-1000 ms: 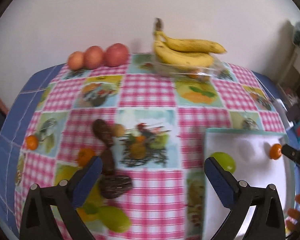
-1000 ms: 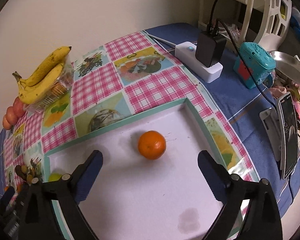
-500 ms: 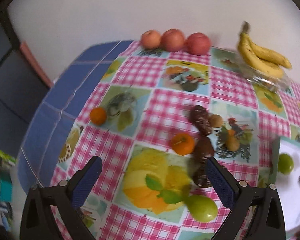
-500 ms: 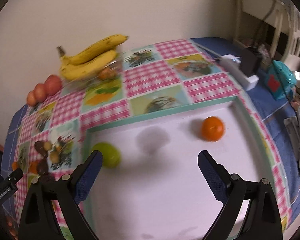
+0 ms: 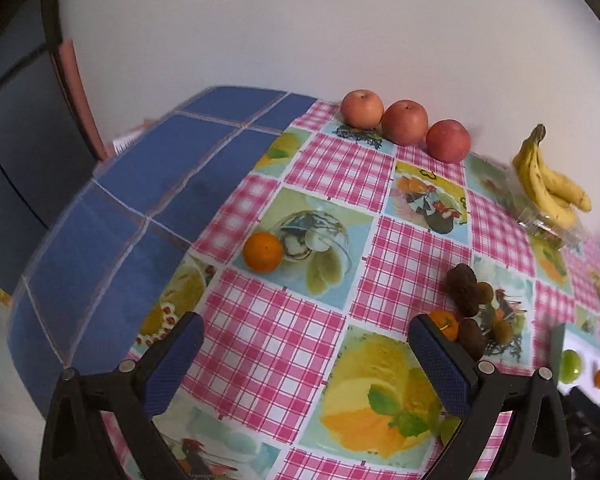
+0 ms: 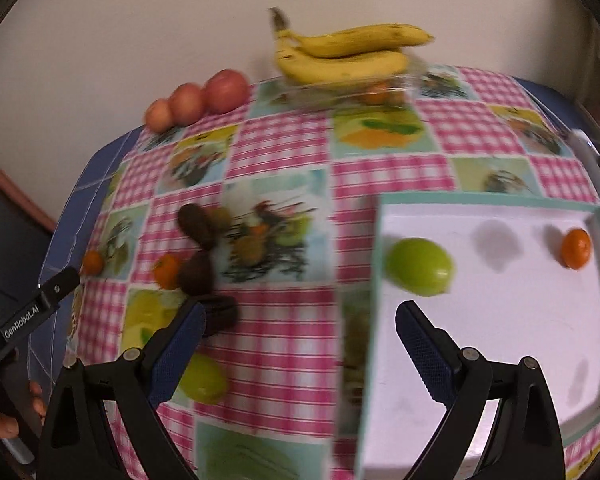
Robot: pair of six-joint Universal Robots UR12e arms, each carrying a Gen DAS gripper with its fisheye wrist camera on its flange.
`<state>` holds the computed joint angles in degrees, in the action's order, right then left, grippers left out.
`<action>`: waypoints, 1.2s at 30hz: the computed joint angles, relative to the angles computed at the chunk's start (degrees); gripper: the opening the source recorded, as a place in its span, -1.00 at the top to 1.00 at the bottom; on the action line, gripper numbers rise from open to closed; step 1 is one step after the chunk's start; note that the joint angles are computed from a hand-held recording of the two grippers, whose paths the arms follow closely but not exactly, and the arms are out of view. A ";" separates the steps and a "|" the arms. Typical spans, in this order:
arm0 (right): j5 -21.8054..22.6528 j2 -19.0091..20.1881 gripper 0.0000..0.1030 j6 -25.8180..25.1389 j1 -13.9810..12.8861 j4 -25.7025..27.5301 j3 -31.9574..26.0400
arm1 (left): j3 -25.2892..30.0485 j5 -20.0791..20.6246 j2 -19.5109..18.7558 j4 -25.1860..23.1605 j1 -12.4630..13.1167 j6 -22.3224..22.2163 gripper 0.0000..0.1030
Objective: Organize fruits
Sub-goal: 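Grasp another tangerine with the left tool while the right tool grasps a green pear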
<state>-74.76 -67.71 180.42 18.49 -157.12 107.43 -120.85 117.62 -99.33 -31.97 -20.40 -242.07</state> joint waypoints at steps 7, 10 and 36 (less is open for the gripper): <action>0.75 0.83 -0.86 -0.90 1.94 4.50 -1.56 | -1.76 -5.98 -0.05 0.28 2.32 0.16 -1.00; 0.20 1.07 -0.84 -2.13 2.79 6.30 -1.91 | -2.00 -8.67 -0.68 -0.68 3.24 -0.70 -1.00; -0.57 3.11 -0.33 -6.23 5.69 14.94 -4.14 | -7.76 -12.96 0.89 11.46 8.94 -1.16 -0.80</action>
<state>-75.32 -64.60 174.18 24.17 -142.18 103.29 -128.62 104.66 -98.44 -20.51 -11.46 -243.24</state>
